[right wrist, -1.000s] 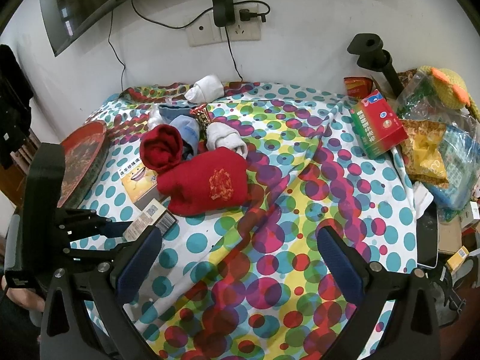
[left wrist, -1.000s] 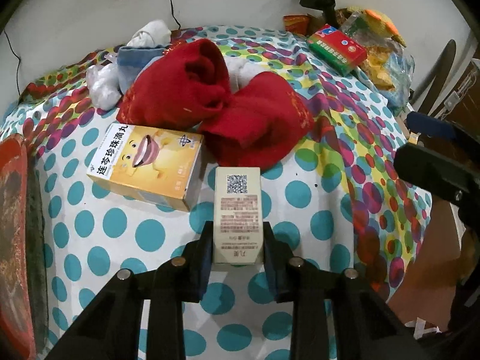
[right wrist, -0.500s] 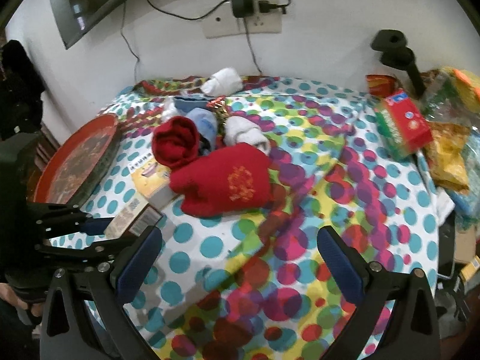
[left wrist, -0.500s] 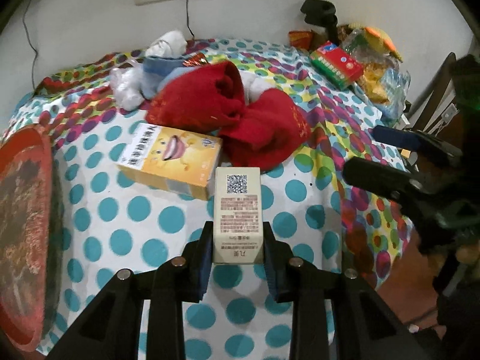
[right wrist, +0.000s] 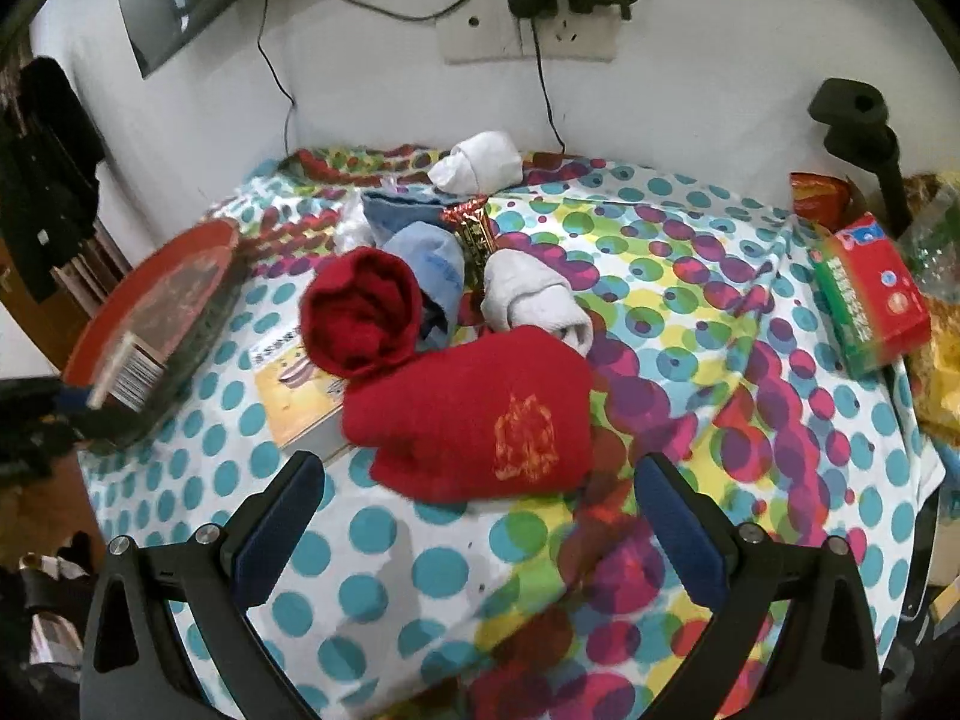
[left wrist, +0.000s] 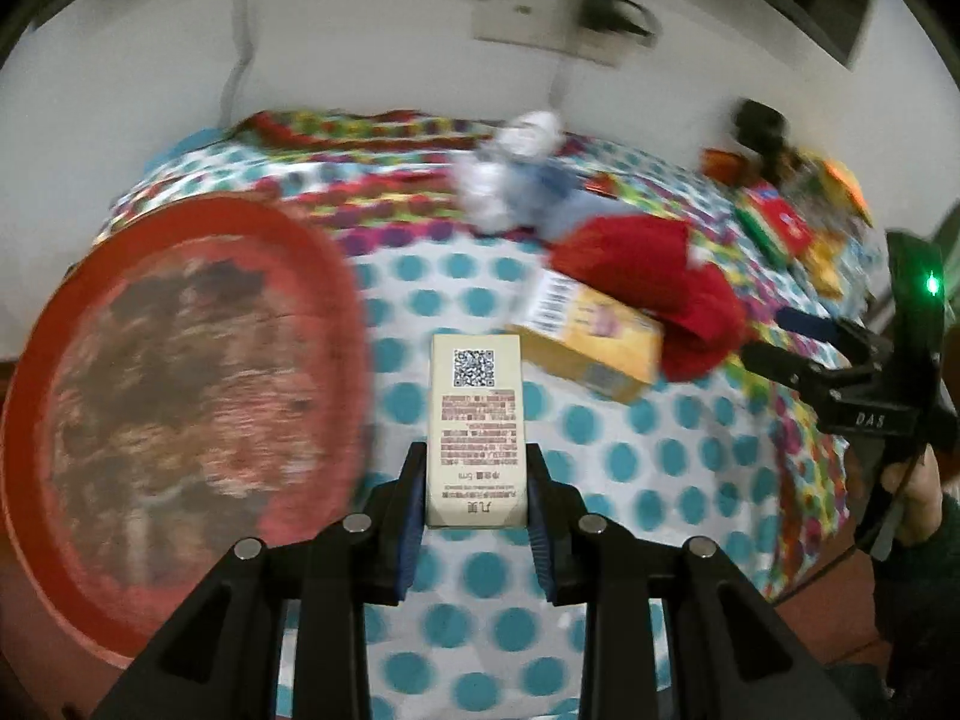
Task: Organize objects
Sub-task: 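Lift the cream box toward the red tray with left while right grasps red sock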
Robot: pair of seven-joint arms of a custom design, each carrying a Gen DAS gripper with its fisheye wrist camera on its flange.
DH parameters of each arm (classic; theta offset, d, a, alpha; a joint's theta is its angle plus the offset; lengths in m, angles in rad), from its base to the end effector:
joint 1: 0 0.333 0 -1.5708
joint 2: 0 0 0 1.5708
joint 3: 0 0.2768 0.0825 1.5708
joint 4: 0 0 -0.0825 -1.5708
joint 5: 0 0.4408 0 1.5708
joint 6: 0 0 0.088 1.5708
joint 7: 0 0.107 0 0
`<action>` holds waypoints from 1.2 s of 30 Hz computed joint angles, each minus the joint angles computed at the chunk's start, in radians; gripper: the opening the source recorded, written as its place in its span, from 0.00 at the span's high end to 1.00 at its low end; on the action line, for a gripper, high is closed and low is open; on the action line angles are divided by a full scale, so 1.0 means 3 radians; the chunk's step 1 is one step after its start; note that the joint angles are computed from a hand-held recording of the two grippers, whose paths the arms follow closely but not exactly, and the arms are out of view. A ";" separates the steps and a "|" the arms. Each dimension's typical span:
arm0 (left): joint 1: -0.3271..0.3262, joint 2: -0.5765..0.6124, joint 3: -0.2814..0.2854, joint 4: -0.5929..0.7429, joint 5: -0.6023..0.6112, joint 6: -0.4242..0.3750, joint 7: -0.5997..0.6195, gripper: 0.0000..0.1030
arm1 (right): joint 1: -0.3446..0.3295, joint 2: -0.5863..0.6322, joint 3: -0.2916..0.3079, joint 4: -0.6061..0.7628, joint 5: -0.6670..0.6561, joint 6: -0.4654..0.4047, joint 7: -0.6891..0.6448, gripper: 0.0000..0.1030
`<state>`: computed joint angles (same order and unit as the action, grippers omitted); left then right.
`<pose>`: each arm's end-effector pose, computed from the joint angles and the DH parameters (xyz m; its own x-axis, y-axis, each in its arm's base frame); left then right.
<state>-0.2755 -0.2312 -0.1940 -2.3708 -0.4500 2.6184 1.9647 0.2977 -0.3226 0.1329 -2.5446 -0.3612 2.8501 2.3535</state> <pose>0.5031 -0.2441 0.3951 -0.5350 -0.8320 0.1466 -0.7679 0.4066 -0.4950 0.4683 0.2342 0.3803 0.0157 -0.9898 -0.1413 -0.8003 0.0723 -0.5952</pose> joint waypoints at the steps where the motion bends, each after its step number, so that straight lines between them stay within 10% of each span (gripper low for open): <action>1: 0.0026 0.0006 0.0016 0.0006 0.0008 -0.0003 -0.0029 0.71 | -0.0028 0.0061 0.0021 0.0053 -0.0036 -0.0024 0.0021 0.00; 9: 0.0297 0.0179 0.0080 0.0115 0.0271 0.0022 -0.0421 0.71 | -0.0007 0.0389 -0.0027 0.0256 -0.0130 -0.0057 -0.0156 0.06; 11: 0.0341 0.0214 0.0086 0.0143 0.0308 0.0008 -0.0514 0.71 | -0.0043 0.0433 0.0022 0.0306 -0.0287 -0.0145 -0.0097 0.37; 14: 0.0414 0.0248 0.0067 0.0156 0.0494 0.0044 -0.0693 0.71 | -0.0054 0.0422 -0.0050 0.0250 -0.0207 0.0042 -0.0029 0.52; 24: 0.0523 0.0309 0.0091 0.0206 0.0745 -0.0012 -0.1031 0.71 | -0.0483 0.0531 -0.0001 0.0404 -0.1065 -0.0034 0.1061 0.55; 36: 0.0660 0.0629 0.0130 0.0587 0.1231 -0.0025 -0.1349 0.71 | -0.0477 0.0574 -0.0101 0.0433 -0.1434 -0.0117 0.1574 0.55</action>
